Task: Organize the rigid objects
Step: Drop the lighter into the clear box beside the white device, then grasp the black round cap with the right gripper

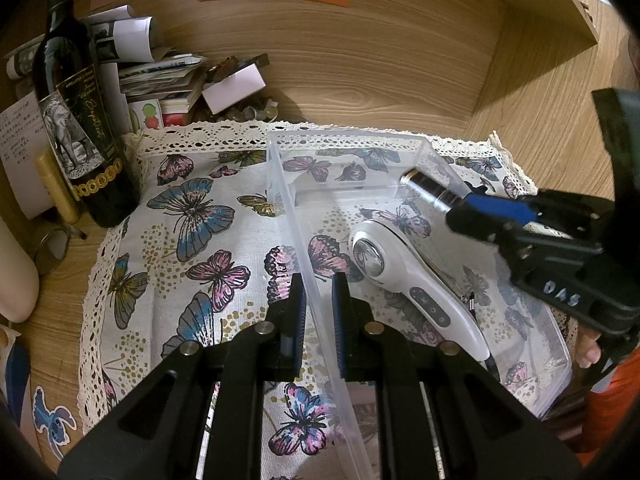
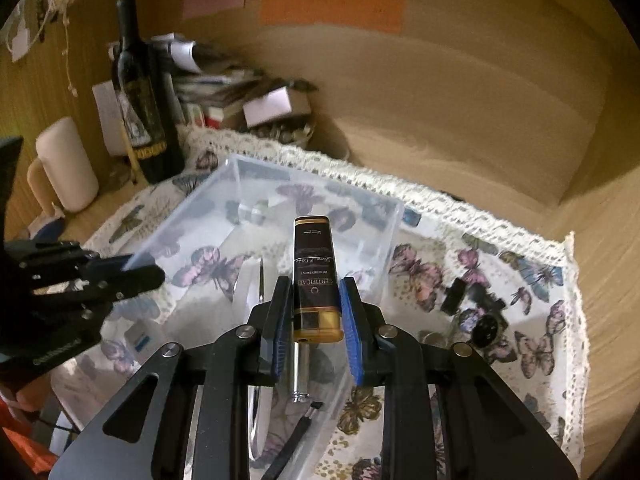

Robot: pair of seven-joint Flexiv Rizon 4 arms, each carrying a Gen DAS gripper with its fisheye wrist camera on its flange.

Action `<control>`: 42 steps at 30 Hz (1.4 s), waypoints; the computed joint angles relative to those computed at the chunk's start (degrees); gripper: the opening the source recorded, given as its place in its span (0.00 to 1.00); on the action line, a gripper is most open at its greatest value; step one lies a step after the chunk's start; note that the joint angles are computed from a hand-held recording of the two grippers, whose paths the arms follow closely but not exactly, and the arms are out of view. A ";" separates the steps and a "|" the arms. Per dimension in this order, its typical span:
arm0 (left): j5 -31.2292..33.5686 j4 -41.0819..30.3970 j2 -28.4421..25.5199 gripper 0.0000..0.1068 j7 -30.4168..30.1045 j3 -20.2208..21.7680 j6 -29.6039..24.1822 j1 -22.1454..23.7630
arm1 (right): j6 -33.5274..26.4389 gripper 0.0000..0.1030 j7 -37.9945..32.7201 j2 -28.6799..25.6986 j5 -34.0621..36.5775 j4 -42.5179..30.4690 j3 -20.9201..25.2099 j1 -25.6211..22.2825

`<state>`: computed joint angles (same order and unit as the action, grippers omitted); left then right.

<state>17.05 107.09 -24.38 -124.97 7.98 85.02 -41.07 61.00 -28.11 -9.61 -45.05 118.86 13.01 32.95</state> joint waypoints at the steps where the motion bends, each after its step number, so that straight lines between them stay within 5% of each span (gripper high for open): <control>1: 0.02 0.00 0.00 0.11 -0.02 -0.02 -0.01 0.02 | -0.36 0.22 -0.60 -0.28 0.67 -0.14 0.18 0.02; 11: 0.12 -0.13 -0.03 0.11 0.01 -0.21 -0.10 0.21 | -2.68 0.22 -3.25 -0.11 3.58 -0.71 0.83 0.68; 26: 0.44 -0.45 -0.08 0.11 -0.20 -0.31 -0.48 0.21 | -4.19 0.32 5.46 7.51 -1.15 4.62 1.28 -3.13; 42: 0.20 -0.43 -0.13 0.11 -0.04 -0.87 -0.64 0.70 | -9.11 0.35 6.01 9.08 7.03 8.86 1.09 -9.05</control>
<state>17.26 106.67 -24.51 -125.01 7.11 84.38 -40.37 51.89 -22.10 -0.54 -38.03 127.72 14.10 23.90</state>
